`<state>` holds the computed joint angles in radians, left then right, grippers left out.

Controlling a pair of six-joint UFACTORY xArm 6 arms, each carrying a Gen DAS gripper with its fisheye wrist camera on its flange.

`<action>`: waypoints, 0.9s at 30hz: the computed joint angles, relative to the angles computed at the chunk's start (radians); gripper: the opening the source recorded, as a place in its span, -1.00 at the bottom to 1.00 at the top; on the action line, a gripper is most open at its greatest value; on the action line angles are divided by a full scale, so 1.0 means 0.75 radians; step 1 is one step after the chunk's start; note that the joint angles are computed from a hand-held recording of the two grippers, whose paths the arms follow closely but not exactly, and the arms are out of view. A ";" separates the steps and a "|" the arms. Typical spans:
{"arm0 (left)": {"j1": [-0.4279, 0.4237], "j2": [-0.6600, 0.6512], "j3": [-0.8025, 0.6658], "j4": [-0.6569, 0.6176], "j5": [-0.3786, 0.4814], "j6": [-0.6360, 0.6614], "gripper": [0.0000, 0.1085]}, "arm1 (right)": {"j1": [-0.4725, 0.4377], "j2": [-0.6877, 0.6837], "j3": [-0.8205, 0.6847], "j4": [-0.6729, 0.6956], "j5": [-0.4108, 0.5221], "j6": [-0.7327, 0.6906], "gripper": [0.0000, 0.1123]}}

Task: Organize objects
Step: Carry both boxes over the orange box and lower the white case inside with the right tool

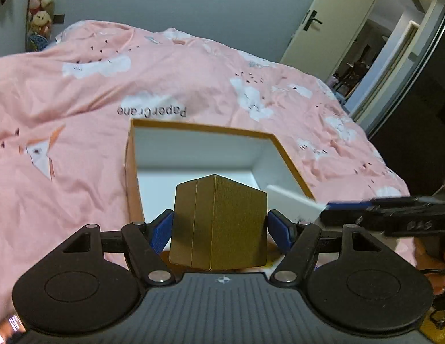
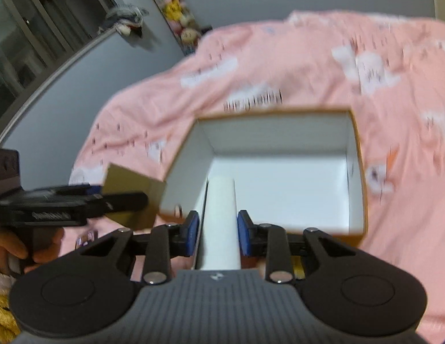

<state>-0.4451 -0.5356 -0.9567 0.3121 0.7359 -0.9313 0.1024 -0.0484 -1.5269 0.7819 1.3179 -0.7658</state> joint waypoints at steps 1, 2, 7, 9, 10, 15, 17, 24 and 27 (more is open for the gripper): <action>0.022 0.027 -0.019 -0.019 -0.007 0.033 0.50 | 0.023 0.021 -0.030 0.000 -0.037 0.004 -0.45; 0.043 0.052 -0.031 -0.043 -0.017 0.063 0.50 | 0.047 0.041 -0.052 -0.002 -0.071 0.012 -0.45; 0.135 0.165 -0.091 -0.083 -0.027 0.146 0.50 | 0.167 0.264 -0.258 -0.037 -0.159 0.174 -0.45; 0.162 0.196 -0.111 -0.068 -0.018 0.161 0.50 | 0.220 0.356 -0.315 -0.075 -0.208 0.248 -0.45; 0.182 0.207 -0.114 -0.081 -0.025 0.177 0.50 | 0.238 0.393 -0.339 -0.091 -0.225 0.277 -0.45; 0.257 0.255 -0.136 -0.118 -0.062 0.235 0.50 | 0.327 0.595 -0.457 -0.152 -0.294 0.463 -0.45; 0.285 0.278 -0.147 -0.146 -0.083 0.261 0.50 | 0.350 0.658 -0.497 -0.158 -0.303 0.516 -0.45; 0.332 0.336 -0.166 -0.221 -0.141 0.342 0.50 | 0.369 0.850 -0.703 -0.125 -0.116 0.590 -0.45; 0.343 0.350 -0.170 -0.237 -0.154 0.356 0.50 | 0.362 0.924 -0.788 -0.135 -0.021 0.626 -0.45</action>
<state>-0.1877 -0.2729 -1.0841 0.1345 0.6204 -0.6643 0.3739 0.6444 -2.1179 0.6806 1.3024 -0.2964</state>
